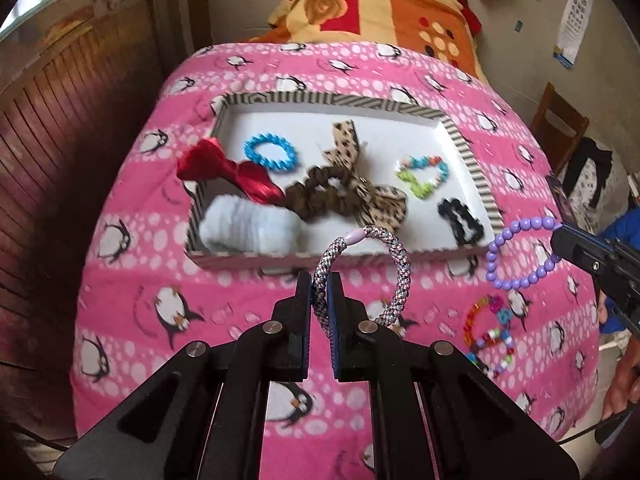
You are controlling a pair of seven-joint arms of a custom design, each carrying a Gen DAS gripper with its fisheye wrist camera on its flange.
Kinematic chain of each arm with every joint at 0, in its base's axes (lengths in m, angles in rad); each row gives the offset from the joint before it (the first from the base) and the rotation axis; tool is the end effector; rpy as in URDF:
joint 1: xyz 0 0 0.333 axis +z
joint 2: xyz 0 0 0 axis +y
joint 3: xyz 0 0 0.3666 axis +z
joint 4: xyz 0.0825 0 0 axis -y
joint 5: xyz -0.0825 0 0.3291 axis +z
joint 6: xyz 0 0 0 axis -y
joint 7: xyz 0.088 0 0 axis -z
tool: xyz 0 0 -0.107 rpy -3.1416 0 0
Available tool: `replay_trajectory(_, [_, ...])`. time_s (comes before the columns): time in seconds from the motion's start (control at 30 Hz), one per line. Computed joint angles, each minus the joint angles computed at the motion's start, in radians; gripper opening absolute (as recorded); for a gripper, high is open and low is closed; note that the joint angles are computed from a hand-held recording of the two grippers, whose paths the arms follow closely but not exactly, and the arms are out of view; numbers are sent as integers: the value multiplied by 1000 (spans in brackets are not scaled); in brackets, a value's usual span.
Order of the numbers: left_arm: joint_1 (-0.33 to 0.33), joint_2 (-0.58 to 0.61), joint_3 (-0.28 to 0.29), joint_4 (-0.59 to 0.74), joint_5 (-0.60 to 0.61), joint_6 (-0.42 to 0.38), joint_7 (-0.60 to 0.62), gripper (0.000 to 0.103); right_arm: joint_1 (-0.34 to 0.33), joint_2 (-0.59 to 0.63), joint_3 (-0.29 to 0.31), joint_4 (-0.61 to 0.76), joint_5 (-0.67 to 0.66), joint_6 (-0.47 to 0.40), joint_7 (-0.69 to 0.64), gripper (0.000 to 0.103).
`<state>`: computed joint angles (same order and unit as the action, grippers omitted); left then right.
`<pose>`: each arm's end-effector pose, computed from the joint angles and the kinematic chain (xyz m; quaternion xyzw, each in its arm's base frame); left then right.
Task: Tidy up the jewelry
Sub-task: 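Carry both bracelets into the striped box and open both tools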
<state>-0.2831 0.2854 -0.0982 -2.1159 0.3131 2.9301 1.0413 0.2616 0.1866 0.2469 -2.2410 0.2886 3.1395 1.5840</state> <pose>0.5448 -0.2343 0.4254 -0.6361 0.7239 -0.2274 0.1401 0.5051 0.2437 0.4592 -0.7205 0.5977 -0.1110 0.3337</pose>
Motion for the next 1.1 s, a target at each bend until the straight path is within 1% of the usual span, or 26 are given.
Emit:
replay_trajectory(0.07, [-14, 14, 27, 29, 24, -17, -23, 6, 0, 20, -6, 33, -10, -19, -7, 8])
replay_trajectory(0.17, [-14, 36, 41, 72, 40, -46, -43, 6, 13, 52, -30, 88, -40, -49, -9, 8])
replay_trajectory(0.3, [-4, 64, 47, 130, 50, -72, -54, 6, 34, 104, -69, 176, -90, -98, -4, 8])
replay_trajectory(0.37, [4, 84, 45, 168, 45, -90, -53, 6, 26, 141, -68, 232, -99, -129, -16, 8])
replay_trajectory(0.47, [25, 125, 28, 242, 13, -130, -31, 6, 25, 197, -76, 319, -117, -175, -26, 8])
replay_trajectory(0.5, [32, 141, 20, 271, -1, -149, -18, 6, 20, 211, -71, 339, -115, -185, -34, 8])
replay_trajectory(0.63, [23, 221, 26, 415, -21, -230, -11, 6, 4, 304, -54, 484, -108, -258, -75, 8])
replay_trajectory(0.73, [9, 291, 37, 531, -23, -291, -8, 6, 10, 370, -62, 589, -111, -310, -93, 8])
replay_trajectory(0.93, [-3, 456, 41, 786, -50, -438, 0, 6, -13, 523, -65, 801, -73, -395, -110, 8])
replay_trajectory(0.97, [-2, 481, 38, 824, -57, -459, 5, 6, -11, 547, -76, 832, -71, -410, -99, 8])
replay_trajectory(1.03, [-3, 537, 37, 912, -70, -508, 11, 6, 2, 595, -121, 891, -80, -446, -47, 8])
replay_trajectory(1.1, [-5, 576, 37, 970, -77, -536, 18, 6, -4, 618, -133, 911, -79, -455, -16, 8])
